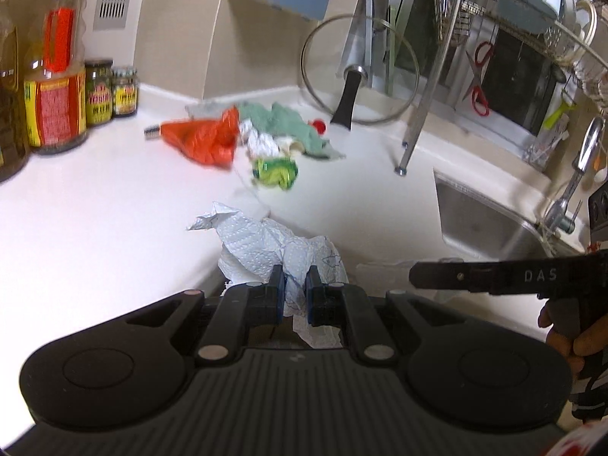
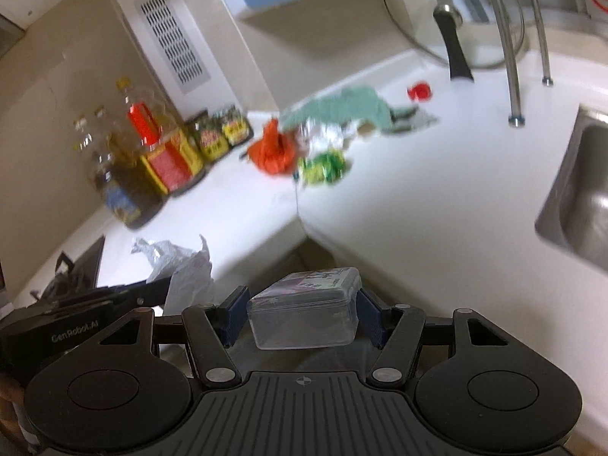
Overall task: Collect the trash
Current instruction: 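Carry the tissue and plastic box down over the wastebasket with both tools, then open the right tool to drop the plastic box while the left releases the tissue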
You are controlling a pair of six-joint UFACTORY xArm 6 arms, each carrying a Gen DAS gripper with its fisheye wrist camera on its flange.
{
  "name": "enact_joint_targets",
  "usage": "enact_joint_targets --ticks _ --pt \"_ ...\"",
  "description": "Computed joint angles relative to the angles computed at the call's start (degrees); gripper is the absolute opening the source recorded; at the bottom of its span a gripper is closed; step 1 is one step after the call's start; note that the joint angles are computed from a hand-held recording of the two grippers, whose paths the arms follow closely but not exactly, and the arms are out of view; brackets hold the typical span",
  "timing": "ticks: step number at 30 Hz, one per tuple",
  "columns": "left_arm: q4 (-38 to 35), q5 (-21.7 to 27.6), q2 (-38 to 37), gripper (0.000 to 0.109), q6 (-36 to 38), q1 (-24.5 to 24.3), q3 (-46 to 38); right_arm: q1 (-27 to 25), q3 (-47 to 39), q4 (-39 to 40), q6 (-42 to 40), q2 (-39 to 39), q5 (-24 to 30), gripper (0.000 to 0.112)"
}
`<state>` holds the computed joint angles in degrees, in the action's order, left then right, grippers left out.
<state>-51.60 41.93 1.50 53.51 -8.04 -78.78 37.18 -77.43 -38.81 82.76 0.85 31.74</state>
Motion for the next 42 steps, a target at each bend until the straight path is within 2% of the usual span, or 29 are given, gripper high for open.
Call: enact_joint_targets --ticks 12,18,28,33,39,42 --pt "8.40 -2.19 -4.52 0.009 -8.87 -2.56 10.37 0.92 10.84 11.99 -8.55 -1.87 -3.96 0.061" --pt "11.23 -4.09 -4.57 0.009 -12.49 -3.05 13.33 0.91 13.58 15.29 -11.69 -0.61 -5.91 0.062" --pt "14.20 -5.43 -2.16 0.009 -15.51 -3.03 15.14 0.27 15.28 14.52 -10.22 4.41 -10.02 0.062" --pt "14.44 -4.98 -0.71 0.009 -15.49 -2.75 15.05 0.03 14.17 13.11 -9.70 6.91 -10.33 0.062" --pt "14.50 -4.29 0.52 0.009 -15.26 -2.40 14.66 -0.88 12.44 10.10 -5.71 9.49 -11.17 0.062" --pt "14.46 -4.26 0.74 0.009 -14.51 -2.12 14.78 -1.63 11.68 6.07 -1.63 10.33 -12.02 0.062"
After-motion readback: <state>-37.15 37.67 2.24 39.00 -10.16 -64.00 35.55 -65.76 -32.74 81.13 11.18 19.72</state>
